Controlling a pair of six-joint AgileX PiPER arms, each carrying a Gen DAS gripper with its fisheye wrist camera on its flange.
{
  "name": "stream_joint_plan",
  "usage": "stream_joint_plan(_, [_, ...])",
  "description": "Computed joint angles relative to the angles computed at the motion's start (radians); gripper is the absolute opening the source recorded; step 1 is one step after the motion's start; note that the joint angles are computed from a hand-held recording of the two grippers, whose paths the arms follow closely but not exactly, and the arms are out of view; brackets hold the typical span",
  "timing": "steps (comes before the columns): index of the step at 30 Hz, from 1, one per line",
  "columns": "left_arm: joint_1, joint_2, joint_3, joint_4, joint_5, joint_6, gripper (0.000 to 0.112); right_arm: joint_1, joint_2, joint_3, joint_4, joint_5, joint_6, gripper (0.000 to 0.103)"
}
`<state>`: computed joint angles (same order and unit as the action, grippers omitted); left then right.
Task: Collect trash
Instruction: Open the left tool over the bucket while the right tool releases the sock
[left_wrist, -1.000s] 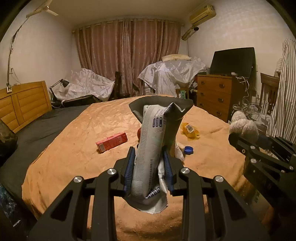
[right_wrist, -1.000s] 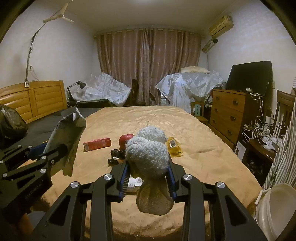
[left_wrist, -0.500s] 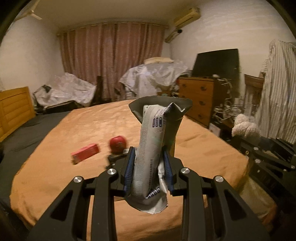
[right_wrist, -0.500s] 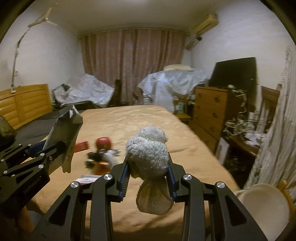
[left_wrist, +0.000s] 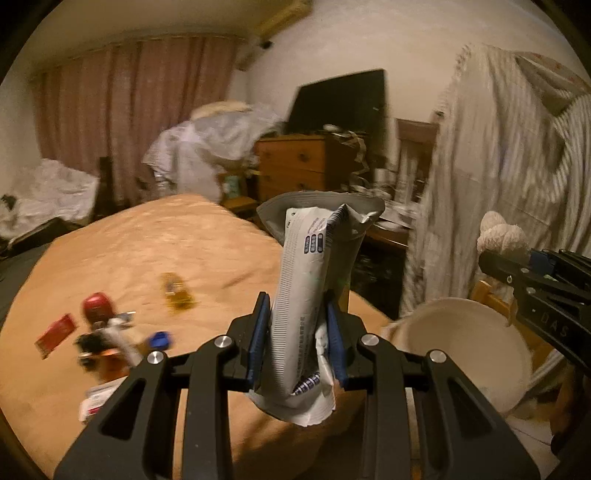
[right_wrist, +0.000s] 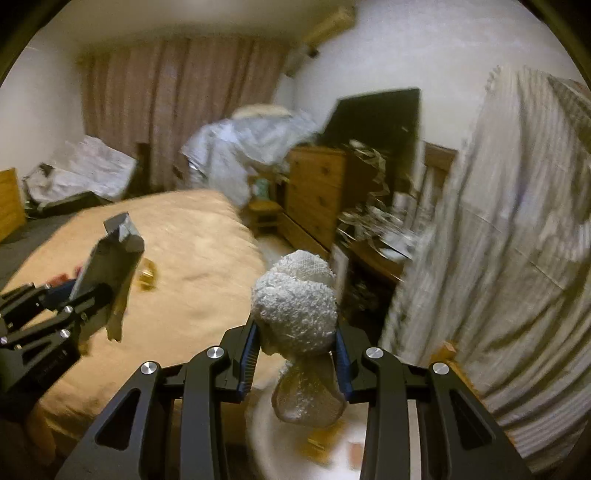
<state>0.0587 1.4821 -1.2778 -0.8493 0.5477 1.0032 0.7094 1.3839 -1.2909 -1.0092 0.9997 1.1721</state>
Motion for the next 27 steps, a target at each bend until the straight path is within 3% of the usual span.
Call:
stream_joint_plan(7, [-0.224,0.078,-0.074,0.213,0.019,-0.234,0.029,-0.384,-0.128,0.162,0.376,-0.154,-0.353,0.036])
stream_joint_plan(14, [-0.347,0.209,-0.157,0.37,0.093,-0.399,0.029,-0.691,-0.082,0.249,0.703,-0.285,-0.712,0.037])
stream_joint_plan(20, [-0.397,0.299,-0.205,0.472,0.108,-0.489,0.028,-0.727,-0.041,0.27,0.78,-0.319,-0.782,0.037])
stream_joint_plan(27, [-0.411,0.32,-0.222,0.494,0.118,-0.5,0.029,-0.704,-0.029,0.267,0.785,-0.319,-0.746,0.037])
